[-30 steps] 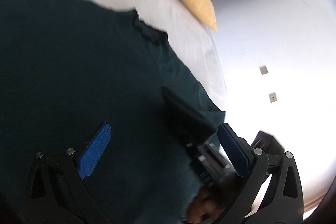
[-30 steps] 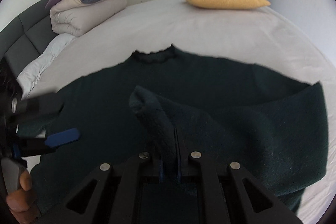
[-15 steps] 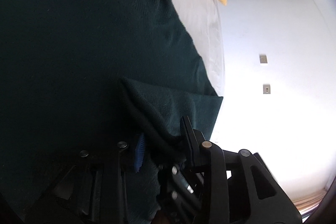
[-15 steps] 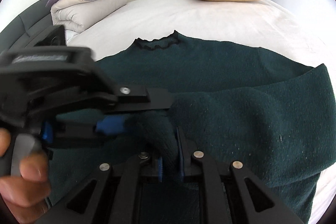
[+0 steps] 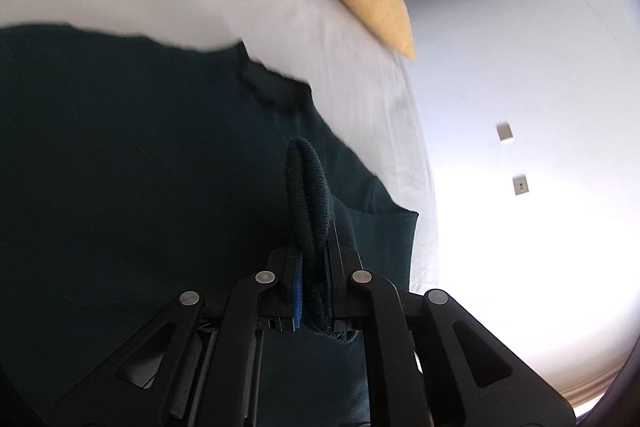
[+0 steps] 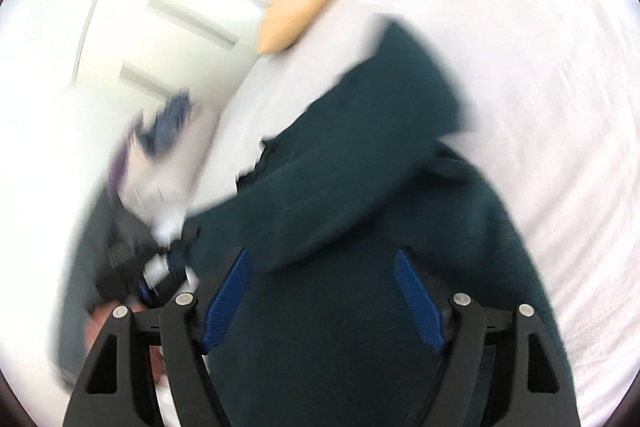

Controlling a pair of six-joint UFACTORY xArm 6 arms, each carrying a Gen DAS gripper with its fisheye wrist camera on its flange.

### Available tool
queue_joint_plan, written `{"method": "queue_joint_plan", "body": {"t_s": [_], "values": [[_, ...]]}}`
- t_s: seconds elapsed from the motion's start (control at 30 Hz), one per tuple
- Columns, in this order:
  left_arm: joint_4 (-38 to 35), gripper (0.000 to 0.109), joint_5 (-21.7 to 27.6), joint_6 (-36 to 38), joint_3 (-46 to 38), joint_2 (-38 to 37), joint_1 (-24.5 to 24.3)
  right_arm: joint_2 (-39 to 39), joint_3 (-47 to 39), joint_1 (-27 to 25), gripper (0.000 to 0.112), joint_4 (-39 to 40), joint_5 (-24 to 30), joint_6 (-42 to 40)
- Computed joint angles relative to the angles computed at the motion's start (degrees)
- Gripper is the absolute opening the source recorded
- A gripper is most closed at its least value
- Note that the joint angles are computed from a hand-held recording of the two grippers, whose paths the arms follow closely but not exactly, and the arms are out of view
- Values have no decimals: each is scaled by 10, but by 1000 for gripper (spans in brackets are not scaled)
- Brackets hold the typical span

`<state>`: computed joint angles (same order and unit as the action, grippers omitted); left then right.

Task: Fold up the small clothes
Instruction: 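Fold the held sleeve across the sweater body with the right tool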

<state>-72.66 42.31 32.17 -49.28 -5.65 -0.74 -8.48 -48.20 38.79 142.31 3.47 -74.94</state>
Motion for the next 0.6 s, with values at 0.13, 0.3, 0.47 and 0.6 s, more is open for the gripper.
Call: {"method": "queue_joint_plan", "body": {"t_s": [0.13, 0.3, 0.47, 0.6], "values": [[21, 6, 1, -6, 10, -18, 37, 7, 14, -46, 78, -12, 90, 71], [54, 6, 0, -14, 12, -17, 71, 54, -26, -78, 78, 3, 133, 85], [56, 6, -15, -3, 12, 6, 94, 70, -47, -101, 78, 45, 147, 64], [48, 6, -36, 7, 5, 29, 102, 85, -57, -91, 79, 29, 152, 77]]}}
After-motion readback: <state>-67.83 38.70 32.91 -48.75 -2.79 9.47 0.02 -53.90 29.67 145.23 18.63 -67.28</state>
